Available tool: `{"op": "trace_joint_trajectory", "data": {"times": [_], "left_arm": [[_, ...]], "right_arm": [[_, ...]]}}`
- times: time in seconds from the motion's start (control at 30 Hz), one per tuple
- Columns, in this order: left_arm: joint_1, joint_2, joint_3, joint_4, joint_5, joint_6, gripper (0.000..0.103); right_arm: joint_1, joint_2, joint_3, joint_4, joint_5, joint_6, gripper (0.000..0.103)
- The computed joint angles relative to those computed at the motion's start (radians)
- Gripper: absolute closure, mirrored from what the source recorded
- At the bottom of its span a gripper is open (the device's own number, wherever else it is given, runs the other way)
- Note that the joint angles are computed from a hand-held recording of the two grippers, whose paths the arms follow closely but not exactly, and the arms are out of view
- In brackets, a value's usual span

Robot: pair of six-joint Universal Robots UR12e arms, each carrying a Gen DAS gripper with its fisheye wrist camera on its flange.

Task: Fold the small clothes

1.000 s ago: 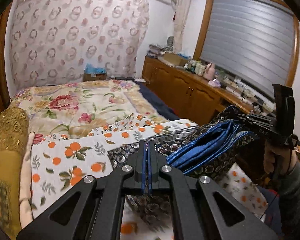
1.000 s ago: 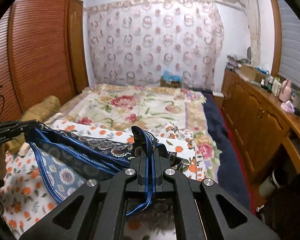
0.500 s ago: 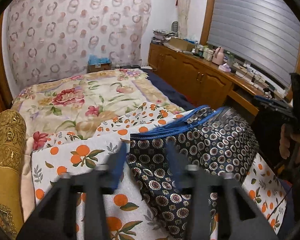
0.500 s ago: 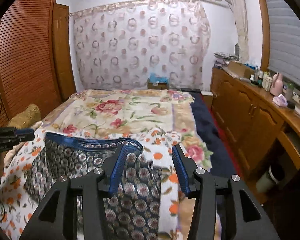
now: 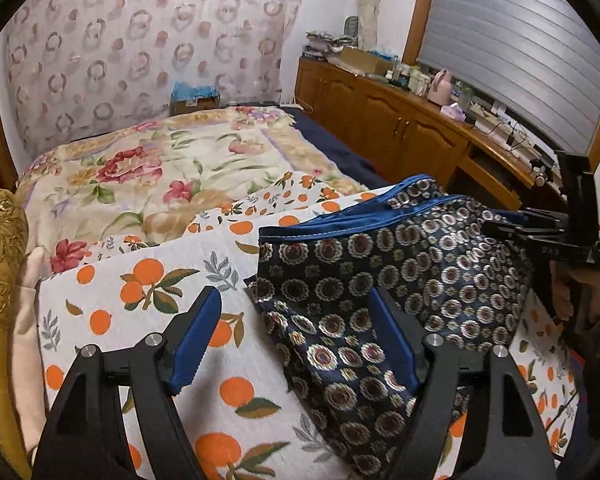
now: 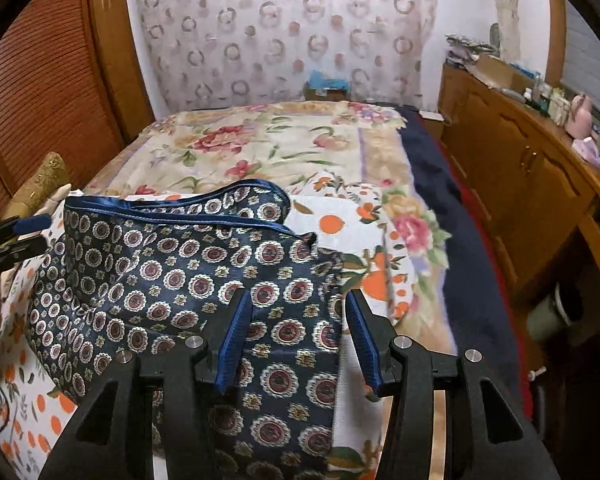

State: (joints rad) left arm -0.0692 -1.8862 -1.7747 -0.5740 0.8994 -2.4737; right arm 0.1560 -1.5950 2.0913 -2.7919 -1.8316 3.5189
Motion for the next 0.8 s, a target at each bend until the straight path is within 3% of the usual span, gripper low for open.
{"op": "trace_joint_trajectory", "data": {"times": [0.17, 0.57, 0.67, 0.7, 0.8], "left_arm": [[-0.021, -0.027, 0.029, -0.025, 0.063, -0.017, 0.027], [-0.027, -0.045, 0.045, -0.073, 0.062, 0.001, 0.027], [-0.026, -0.048, 0.048, -0.091, 0.052, 0.017, 0.035], [-0.024, -0.047, 0.045, -0.083, 0.046, 0.020, 0.043], [-0.025, -0.043, 0.040, -0.083, 0.047, 0.035, 0.055]], "right_arm": [[-0.019, 0.010, 0.008, -0.009, 0.002, -0.017, 0.039], [-0.026, 0.027, 0.021, -0.039, 0.034, -0.007, 0.036], [-0.029, 0.022, 0.026, -0.040, 0.041, 0.001, 0.034], [-0.031, 0.021, 0.026, -0.039, 0.041, 0.006, 0.033], [-0.019, 0.024, 0.023, -0.037, -0.018, 0.022, 0.032]]}}
